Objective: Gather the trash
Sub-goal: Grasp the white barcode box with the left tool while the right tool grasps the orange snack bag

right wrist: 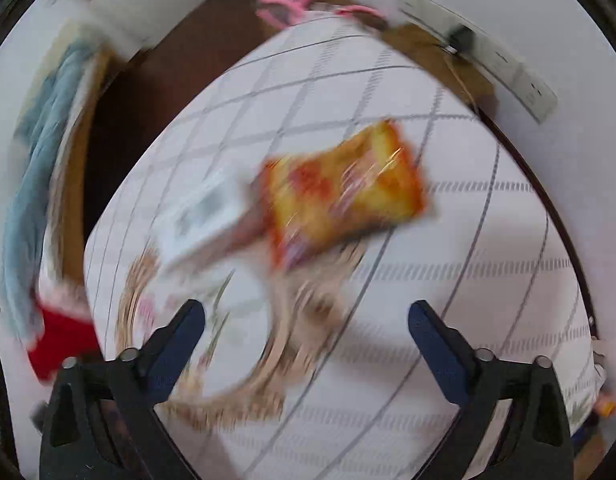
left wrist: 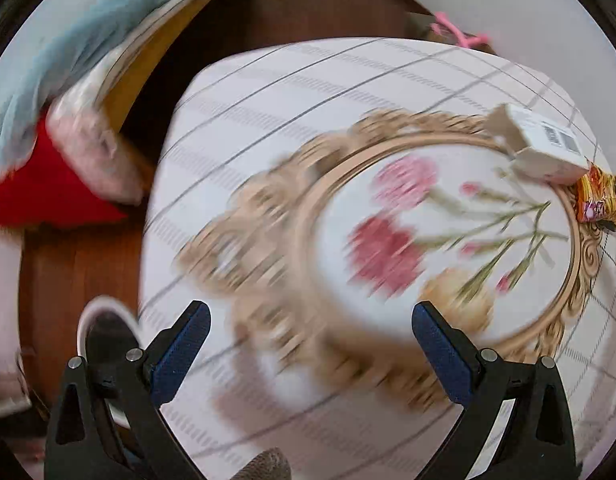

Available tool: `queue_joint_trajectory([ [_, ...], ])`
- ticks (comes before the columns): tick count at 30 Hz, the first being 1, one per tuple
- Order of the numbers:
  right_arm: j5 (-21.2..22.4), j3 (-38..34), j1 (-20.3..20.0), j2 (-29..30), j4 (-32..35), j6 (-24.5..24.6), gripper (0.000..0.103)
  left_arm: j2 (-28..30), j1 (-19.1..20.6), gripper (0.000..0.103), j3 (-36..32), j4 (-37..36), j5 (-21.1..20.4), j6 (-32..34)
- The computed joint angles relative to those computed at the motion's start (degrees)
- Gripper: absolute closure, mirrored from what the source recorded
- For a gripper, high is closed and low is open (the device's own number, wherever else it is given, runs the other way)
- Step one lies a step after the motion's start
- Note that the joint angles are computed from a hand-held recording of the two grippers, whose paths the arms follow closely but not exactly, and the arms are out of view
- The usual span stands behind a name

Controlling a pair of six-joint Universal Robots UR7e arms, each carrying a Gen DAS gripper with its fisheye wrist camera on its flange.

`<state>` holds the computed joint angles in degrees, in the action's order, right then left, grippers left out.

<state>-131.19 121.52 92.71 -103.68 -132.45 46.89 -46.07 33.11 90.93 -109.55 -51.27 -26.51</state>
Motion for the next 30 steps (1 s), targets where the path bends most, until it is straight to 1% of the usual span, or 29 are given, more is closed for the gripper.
queue_joint_trajectory([
  [1, 0.7, -0.2, -1.4, 0.1, -1.3, -0.7, 0.01, 1.4, -0.5, 0.0, -1.0, -1.0, 0.6, 1.7],
  [2, 1.6, -0.2, -2.7, 0.4, -3.0, -1.6, 0.01, 3.1, -1.1, 0.0, -2.4, -3.0, 1.2, 4.7],
  [3, 1.6, -0.8, -3.7, 1.1, -3.5, -1.9, 0.01, 4.2, -1.6, 0.0, -3.3, -4.4, 1.7, 6.9],
  [4, 1.5, -1.2, -4.2, 1.8, -3.8, -1.9, 0.013, 5.8, -2.1, 0.0, -4.6, -6.4, 2.4, 10.3],
  [5, 1.9, -1.7, -4.7, 2.5, -3.9, -2.7, 0.022, 7.0, -2.5, 0.0, -5.6, -8.0, 2.7, 13.1],
  [6, 1.0, -2.3, -4.5, 3.2, -2.3, -2.5, 0.028, 8.9, -3.1, 0.0, -7.2, -10.1, 3.1, 16.8],
  [7, -0.3, -2.9, -4.0, 4.2, -2.3, -3.0, 0.034, 10.0, -3.5, 0.0, -8.3, -11.9, 3.2, 20.5],
  [8, -1.0, -4.0, -3.8, 5.1, -1.8, -5.0, 0.059, 11.3, -4.0, 0.0, -9.4, -13.9, 2.8, 24.6],
  [9, -2.2, -5.1, -3.6, 5.7, 0.8, -6.2, 0.073, 12.5, -4.4, 0.0, -10.6, -15.6, 2.1, 29.1],
  [10, -3.0, -5.2, -3.5, 5.6, 1.7, -7.1, 0.082, 13.4, -4.5, 0.0, -11.9, -16.4, 0.3, 33.2],
  [11, -3.6, -5.2, -3.4, 5.3, 2.2, -7.9, 0.083, 14.1, -4.7, 0.0, -13.2, -16.2, -2.0, 37.3],
  [13, -4.2, -4.2, -4.3, 2.7, 4.0, -9.2, 0.088, 16.3, -4.7, 0.0, -17.6, -11.7, -7.2, 43.9],
  [16, -3.4, -3.3, -5.9, -1.4, 7.9, -9.6, 0.088, 19.5, -4.5, 0.0, -23.0, -5.3, -11.1, 49.0],
  [18, -1.9, -2.6, -7.8, -3.6, 8.5, -11.0, 0.088, 22.2, -4.6, 0.0, -26.6, -0.2, -12.0, 50.5],
  [20, -0.9, -2.1, -8.6, -4.9, 8.1, -11.7, 0.088, 24.1, -4.6, 0.002, -28.8, 2.9, -12.2, 50.2],
  [21, -0.4, -1.9, -8.9, -5.5, 7.7, -12.0, 0.088, 24.1, -4.5, 0.016, -28.4, 2.4, -12.1, 50.3],
  [22, -0.3, -2.0, -9.2, -5.8, 7.9, -11.7, 0.087, 24.5, -4.5, 0.034, -28.7, 2.5, -11.7, 49.7],
  [23, -0.1, -2.1, -9.3, -6.0, 8.3, -11.1, 0.082, 24.8, -4.5, 0.034, -29.1, 2.8, -11.5, 48.4],
  [24, 0.8, -1.9, -9.4, -6.3, 7.4, -11.3, 0.076, 24.8, -4.4, 0.038, -29.2, 2.5, -11.8, 47.2],
  [26, 1.3, -0.9, -9.2, -7.1, 4.7, -11.6, 0.043, 24.4, -4.3, 0.043, -29.2, 3.2, -11.7, 43.1],
  [27, 1.5, -0.4, -9.3, -7.4, 2.7, -12.3, 0.039, 24.2, -4.4, 0.045, -29.1, 4.1, -10.3, 39.6],
  [28, 1.9, 0.1, -9.1, -7.5, 0.7, -12.7, 0.037, 24.1, -4.5, 0.046, -29.4, 6.0, -8.4, 34.8],
  [30, 3.5, 0.7, -9.1, -7.2, -3.0, -13.8, 0.036, 23.0, -3.8, 0.046, -29.1, 9.9, -5.7, 25.1],
])
